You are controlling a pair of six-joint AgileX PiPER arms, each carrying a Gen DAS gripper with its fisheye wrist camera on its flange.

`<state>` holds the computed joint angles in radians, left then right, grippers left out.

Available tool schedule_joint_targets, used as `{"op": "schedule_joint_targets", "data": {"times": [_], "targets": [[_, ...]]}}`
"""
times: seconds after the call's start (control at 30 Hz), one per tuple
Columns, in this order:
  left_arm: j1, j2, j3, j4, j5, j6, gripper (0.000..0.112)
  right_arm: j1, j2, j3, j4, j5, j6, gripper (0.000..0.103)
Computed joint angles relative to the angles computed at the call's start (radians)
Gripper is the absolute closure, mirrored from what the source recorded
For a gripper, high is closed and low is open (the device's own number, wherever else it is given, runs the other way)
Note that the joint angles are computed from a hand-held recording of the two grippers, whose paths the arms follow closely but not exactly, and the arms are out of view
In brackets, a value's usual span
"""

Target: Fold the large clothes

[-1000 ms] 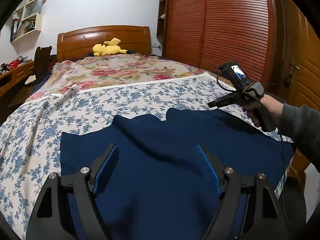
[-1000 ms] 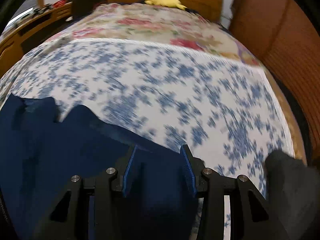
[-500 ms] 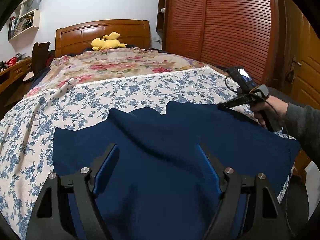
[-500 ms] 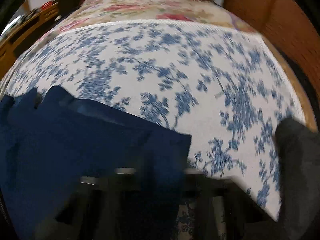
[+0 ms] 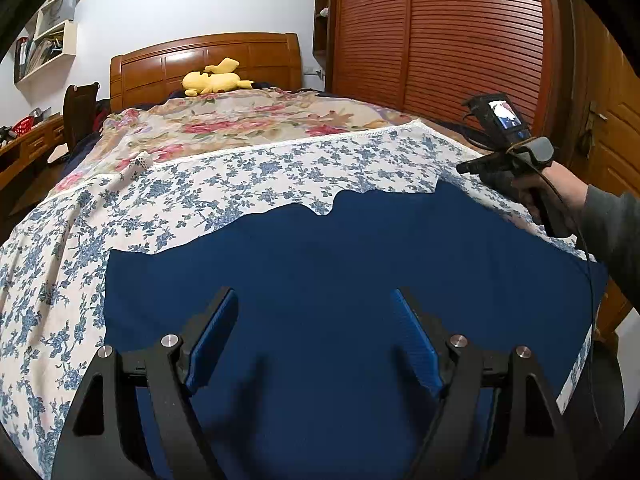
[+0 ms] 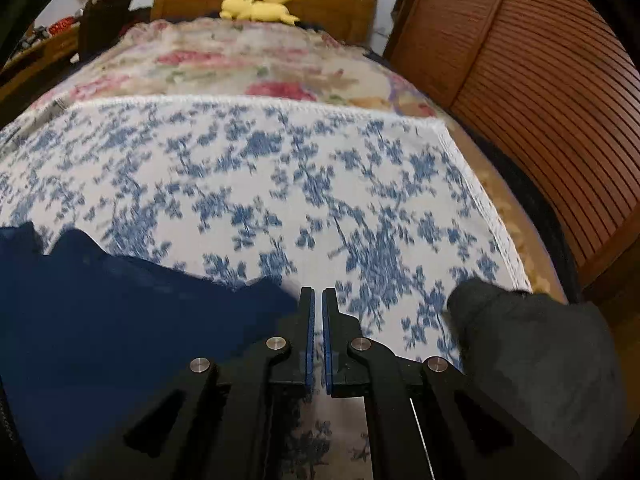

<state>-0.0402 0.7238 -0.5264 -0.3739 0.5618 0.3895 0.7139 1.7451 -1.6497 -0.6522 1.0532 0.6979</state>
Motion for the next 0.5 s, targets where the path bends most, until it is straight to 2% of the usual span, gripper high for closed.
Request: {"op": "schedule_joint_targets", "data": {"times": [0.03, 0.1, 0.17, 0.23, 0.43, 0.5], "targets": [[0.005, 0.003, 0.001, -0.013, -0.003, 0.013, 0.033, -0.006, -0.003, -0.006, 0.020, -0.005, -0.014, 0.097], [0.000, 0.001, 0.001, -0.002, -0.004, 0.003, 0.033, -0.004, -0.035, 0.014, 0.027, -0.011, -0.028, 0.077], [-0.011, -0.014, 0.005, 0.014, -0.002, -0.015, 0.033, 0.030, -0.059, 0.018, -0.006, 0.008, -0.013, 0.061], [-0.003, -0.022, 0.003, 0.006, 0.008, -0.003, 0.033, 0.084, -0.113, 0.040, 0.005, 0.031, -0.004, 0.059], [-0.002, -0.063, -0.002, 0.016, 0.045, -0.012, 0.033, 0.305, -0.300, 0.244, -0.025, 0.043, 0.089, 0.059], [-0.035, -0.074, -0.004, 0.067, 0.046, -0.072, 0.033, 0.385, -0.353, 0.305, -0.039, 0.056, 0.140, 0.059]]}}
